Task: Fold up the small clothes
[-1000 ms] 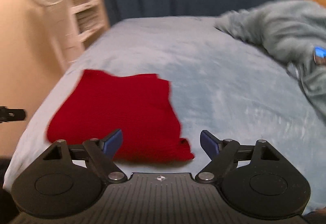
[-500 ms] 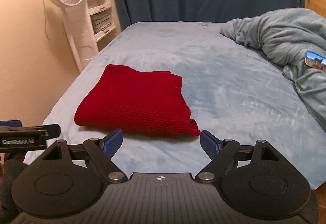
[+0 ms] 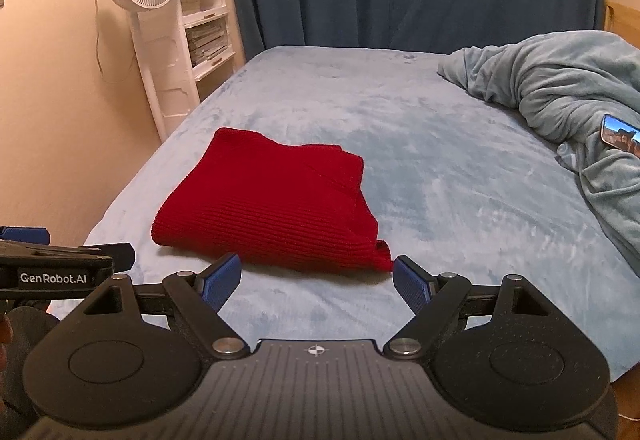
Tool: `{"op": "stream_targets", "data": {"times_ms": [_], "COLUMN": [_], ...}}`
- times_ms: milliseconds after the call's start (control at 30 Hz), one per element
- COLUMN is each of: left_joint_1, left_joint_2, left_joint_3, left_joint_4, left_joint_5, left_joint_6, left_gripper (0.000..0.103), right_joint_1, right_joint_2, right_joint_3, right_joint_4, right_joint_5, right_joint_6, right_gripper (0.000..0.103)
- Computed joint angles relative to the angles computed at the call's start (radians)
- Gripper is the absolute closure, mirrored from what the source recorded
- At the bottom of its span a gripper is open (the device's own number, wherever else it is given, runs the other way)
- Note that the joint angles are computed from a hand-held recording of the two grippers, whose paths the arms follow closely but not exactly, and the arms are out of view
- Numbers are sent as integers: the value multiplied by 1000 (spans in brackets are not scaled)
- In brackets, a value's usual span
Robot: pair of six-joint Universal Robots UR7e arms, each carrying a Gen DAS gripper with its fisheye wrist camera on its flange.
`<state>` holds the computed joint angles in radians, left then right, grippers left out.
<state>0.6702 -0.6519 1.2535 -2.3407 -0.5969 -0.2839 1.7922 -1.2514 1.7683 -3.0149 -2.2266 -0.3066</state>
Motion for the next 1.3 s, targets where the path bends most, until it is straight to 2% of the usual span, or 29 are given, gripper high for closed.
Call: {"op": "stream_targets", "data": {"times_ms": [733, 1300], "left_joint_1": [-3, -7], "left_joint_2": [1, 3], "left_joint_3": [2, 10], "left_joint_4": [23, 17], "left_joint_5": [22, 45], "left_joint_6": [-13, -7], "left_gripper": [0, 0], "right_joint_1": [-2, -6], "right_joint_2": [-5, -10], "right_joint_3": [-4, 4], "right_joint_4": [63, 67], "right_joint_5": [6, 27], "right_joint_6": [36, 39], "right_gripper": [19, 16]}}
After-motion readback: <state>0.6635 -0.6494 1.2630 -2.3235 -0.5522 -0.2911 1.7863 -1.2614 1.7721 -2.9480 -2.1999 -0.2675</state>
